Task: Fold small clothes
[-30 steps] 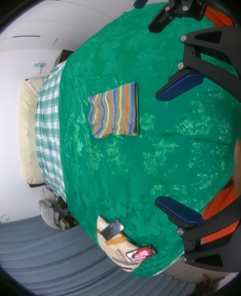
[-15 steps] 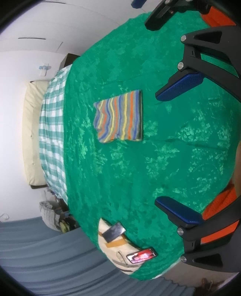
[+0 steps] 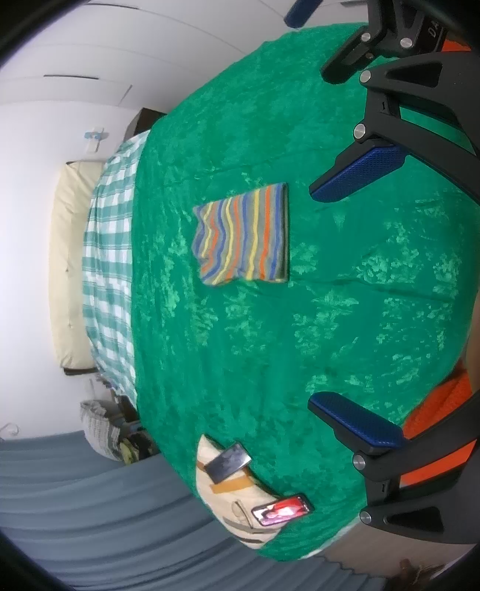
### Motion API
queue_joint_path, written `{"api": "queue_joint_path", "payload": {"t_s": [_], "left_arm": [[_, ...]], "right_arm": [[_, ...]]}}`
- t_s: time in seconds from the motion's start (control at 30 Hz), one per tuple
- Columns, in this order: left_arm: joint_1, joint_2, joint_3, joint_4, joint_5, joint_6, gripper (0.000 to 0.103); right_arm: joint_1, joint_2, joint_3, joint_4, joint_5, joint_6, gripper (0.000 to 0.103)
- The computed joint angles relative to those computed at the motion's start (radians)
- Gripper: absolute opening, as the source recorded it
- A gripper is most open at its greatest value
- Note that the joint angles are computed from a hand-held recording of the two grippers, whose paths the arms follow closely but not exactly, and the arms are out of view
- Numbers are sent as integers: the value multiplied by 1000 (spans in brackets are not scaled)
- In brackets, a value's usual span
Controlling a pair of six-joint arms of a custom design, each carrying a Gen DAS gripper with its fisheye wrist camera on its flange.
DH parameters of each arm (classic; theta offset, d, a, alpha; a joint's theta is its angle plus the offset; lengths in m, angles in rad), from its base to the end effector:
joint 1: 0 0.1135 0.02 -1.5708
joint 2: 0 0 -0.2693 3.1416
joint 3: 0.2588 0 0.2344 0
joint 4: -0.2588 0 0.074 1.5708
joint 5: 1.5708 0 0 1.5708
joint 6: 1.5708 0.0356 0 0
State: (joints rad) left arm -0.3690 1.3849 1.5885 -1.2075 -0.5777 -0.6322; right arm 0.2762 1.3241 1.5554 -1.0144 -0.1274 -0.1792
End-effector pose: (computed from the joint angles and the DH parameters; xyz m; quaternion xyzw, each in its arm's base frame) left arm 0.2269 -0.0669 0.3951 -0.1997 0.9019 0.1113 0.3664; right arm 0.2282 0.0694 0.4079 -0.2318 0.8923 0.0773 0.3797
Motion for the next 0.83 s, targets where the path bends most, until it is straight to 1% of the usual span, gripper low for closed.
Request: {"api": "queue_joint_path", "payload": {"t_s": [0.13,0.4,0.57,0.67,0.83], "left_arm": [[-2,2,1,-4,2,-7,103],[-5,2,0,-6,0,-8,103],[1,-23,-55,43,16,-16,103],[-5,-17,-65,41,2,-37,103],[-9,-15,-72,43,-8,-33,103]], "right_arm": [[18,-7,-5,9,27,-2,102],[26,1,-9,10,23,4,102],[24,-1,-17,16,22,6,102],[26,-5,-23,23,25,5,102],[32,-6,-24,25,29,10,102]]}}
